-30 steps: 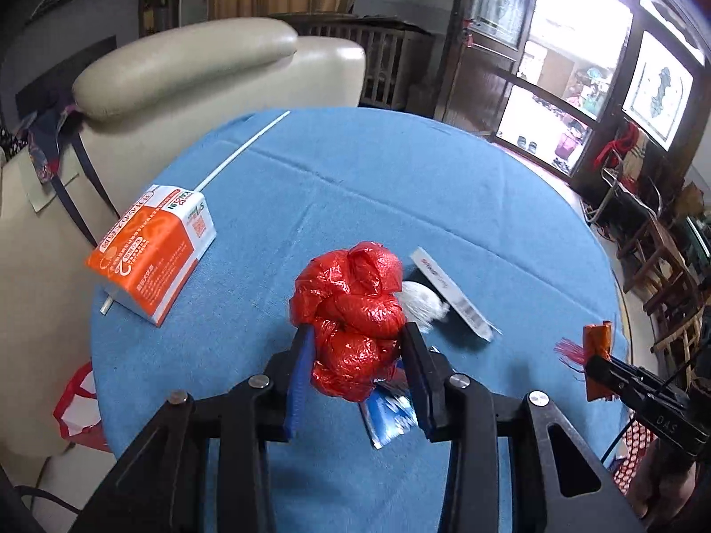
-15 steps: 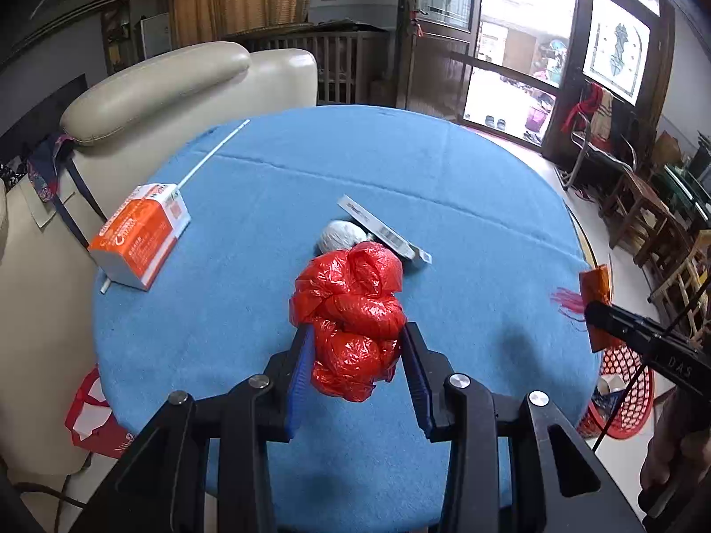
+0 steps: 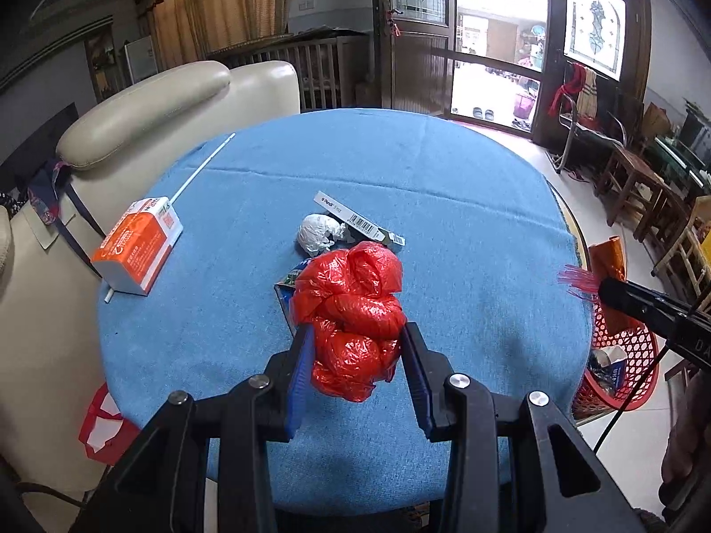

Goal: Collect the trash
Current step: 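Lift the red bag with the left tool while the right tool lifts the orange wrapper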

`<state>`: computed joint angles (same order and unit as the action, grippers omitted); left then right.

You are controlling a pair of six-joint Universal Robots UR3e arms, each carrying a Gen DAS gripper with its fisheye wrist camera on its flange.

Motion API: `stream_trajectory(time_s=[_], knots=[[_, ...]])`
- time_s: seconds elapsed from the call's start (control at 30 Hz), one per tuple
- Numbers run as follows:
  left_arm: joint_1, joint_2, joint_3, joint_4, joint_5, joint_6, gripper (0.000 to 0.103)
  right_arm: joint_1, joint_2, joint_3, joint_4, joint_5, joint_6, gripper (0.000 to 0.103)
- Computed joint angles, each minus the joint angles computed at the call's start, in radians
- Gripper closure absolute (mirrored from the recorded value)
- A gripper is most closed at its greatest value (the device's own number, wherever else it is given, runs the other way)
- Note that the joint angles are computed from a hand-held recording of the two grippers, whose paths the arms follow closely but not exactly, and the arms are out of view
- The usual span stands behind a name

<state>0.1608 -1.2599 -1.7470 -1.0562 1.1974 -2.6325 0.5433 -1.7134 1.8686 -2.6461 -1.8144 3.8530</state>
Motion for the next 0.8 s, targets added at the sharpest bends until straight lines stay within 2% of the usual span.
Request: stream_trajectory(time_s=[0.37, 0.8], knots=[[-0.039, 0.017, -0.027, 0.032, 0.066, -0.004, 0.062, 0.004, -0.005, 0.025, -0.027, 0.014, 0.018, 0.071], [-0.060, 0.032, -0.054, 0.064, 0.100, -0.008, 0.062, 0.004, -0.027, 0.054, -0.033, 0.022, 0.031, 0.071]])
